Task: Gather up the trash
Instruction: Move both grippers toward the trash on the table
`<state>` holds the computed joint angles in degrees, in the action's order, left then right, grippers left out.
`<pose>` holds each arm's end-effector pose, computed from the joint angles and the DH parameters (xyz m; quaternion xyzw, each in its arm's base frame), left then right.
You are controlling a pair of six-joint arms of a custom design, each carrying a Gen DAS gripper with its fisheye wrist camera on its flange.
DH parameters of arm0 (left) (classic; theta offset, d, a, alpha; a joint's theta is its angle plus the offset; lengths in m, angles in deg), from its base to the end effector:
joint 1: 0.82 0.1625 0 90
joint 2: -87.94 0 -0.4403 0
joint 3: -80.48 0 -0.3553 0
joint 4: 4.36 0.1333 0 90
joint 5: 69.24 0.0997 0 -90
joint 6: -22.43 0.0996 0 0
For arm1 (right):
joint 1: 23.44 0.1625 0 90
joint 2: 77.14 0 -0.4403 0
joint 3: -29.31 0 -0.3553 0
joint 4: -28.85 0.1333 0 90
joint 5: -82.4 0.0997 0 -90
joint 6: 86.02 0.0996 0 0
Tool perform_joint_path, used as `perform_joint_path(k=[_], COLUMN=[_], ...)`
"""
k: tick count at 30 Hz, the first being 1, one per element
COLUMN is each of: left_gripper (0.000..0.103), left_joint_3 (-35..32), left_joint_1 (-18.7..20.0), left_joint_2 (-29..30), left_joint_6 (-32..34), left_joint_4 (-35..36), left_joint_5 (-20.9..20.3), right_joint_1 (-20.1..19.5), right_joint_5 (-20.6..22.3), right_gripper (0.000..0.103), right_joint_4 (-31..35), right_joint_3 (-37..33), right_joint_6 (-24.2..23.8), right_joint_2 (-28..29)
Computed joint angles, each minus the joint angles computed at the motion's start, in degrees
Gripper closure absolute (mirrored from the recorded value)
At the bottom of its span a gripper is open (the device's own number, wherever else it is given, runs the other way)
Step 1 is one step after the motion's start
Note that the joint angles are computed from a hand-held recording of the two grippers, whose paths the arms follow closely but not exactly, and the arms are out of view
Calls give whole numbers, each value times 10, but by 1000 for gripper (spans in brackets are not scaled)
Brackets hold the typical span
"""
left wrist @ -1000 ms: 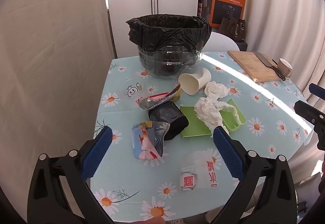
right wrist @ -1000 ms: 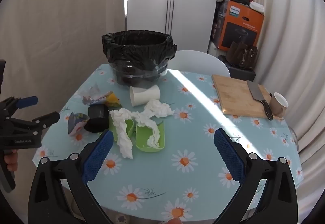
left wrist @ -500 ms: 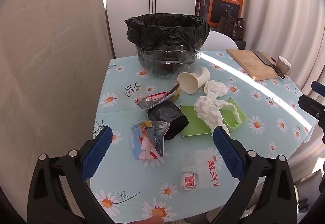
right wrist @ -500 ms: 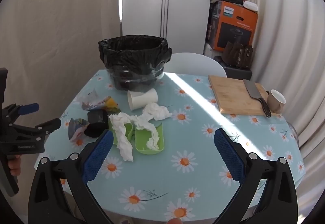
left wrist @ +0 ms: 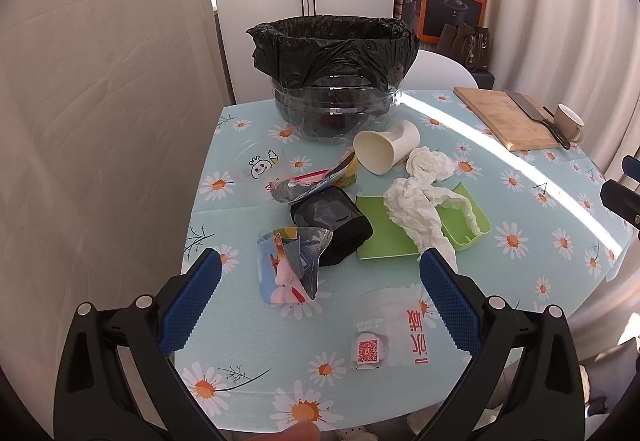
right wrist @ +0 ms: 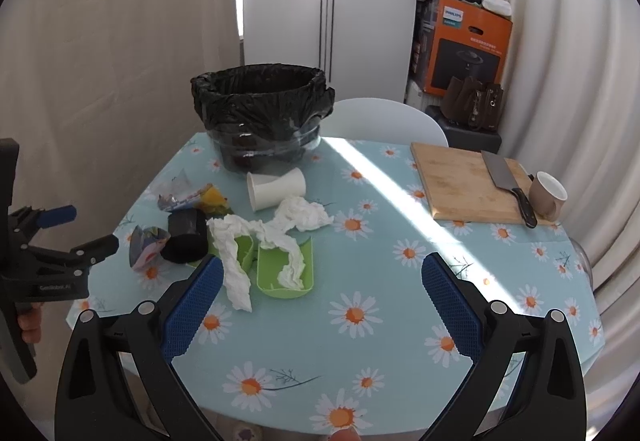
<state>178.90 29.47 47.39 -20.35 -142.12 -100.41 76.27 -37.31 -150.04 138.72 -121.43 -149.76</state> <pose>-0.4188 -0.4977 0.0796 0.1705 0.8519 -0.3335 0.3661 0.1748 -0.5236 0.3954 0.2292 -0.8451 0.3626 0.3190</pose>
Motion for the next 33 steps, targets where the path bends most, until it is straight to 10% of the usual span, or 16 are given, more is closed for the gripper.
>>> perform_joint_path(k=[33], left_gripper=[6], left_joint_3=[-12], left_joint_1=[11], left_joint_2=[-3], left_joint_6=[-127], left_joint_4=[103], left_joint_5=[-17], right_joint_1=[-36], right_joint_5=[41], right_gripper=[8], right_joint_4=[65], right_joint_3=[-32], right_joint_6=[-30], right_joint_2=[5])
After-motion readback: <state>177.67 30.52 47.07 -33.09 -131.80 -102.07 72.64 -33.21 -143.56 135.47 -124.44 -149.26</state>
